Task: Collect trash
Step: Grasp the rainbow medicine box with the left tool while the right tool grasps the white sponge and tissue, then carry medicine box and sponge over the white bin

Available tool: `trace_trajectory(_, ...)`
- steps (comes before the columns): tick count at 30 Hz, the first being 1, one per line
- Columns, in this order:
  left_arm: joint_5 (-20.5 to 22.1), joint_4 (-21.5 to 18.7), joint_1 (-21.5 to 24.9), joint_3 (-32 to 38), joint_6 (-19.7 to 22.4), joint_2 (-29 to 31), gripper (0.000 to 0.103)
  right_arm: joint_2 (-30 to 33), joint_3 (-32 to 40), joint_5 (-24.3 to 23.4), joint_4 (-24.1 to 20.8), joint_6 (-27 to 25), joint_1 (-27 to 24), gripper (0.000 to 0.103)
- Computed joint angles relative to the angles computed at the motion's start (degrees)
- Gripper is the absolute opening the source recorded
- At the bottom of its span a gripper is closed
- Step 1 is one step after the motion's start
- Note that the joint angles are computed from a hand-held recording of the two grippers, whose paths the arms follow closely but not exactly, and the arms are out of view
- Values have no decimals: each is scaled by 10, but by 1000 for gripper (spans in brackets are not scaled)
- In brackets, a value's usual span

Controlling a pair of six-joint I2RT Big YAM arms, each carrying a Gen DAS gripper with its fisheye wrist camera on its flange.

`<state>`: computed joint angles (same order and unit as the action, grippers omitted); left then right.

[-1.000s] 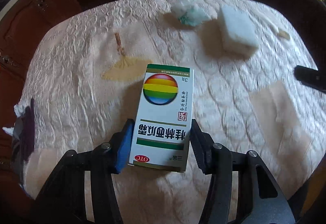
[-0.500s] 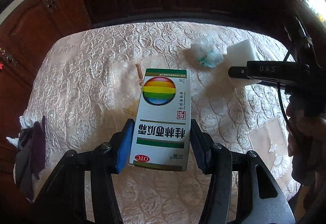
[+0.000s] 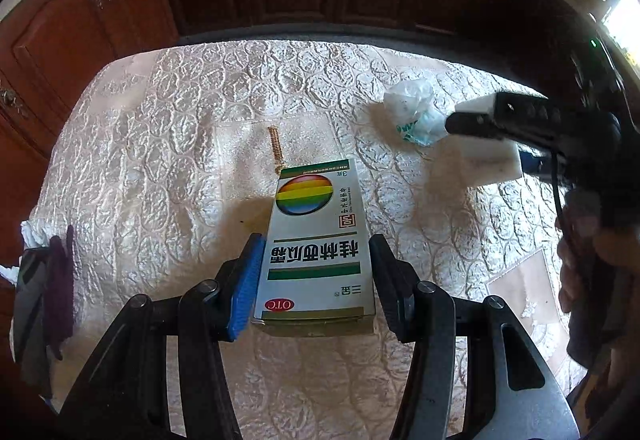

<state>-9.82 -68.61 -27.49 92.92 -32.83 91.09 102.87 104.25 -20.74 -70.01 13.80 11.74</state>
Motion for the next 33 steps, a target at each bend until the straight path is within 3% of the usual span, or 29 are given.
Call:
trace_trajectory(9,8,0,6,-3,-8,-6,51,53,78,67,-39,17,40,81)
trace_trajectory(15,19,3,8,0,-16,-5,51,67,81,113,-27,32,57,83)
trace_trajectory(16,19,3,7,0,-17,-5,51,74,85,123,-21,34,70,83)
trace_trajectory(19,20,4,8,-2,-18,-6,51,73,76,166,-14,0,90,60)
trace_trajectory(20,20,4,7,-2,-19,-5,51,65,62,153,0,-10,86,48)
trace_trajectory(22,20,4,6,0,-22,-2,51,53,42,129,14,-9,78,45)
trace_trajectory(26,21,8,1,6,-26,0,51,24,9,71,15,-24,58,44)
trace_trajectory(33,18,15,-18,24,-25,7,51,-40,-45,79,-4,-90,54,44)
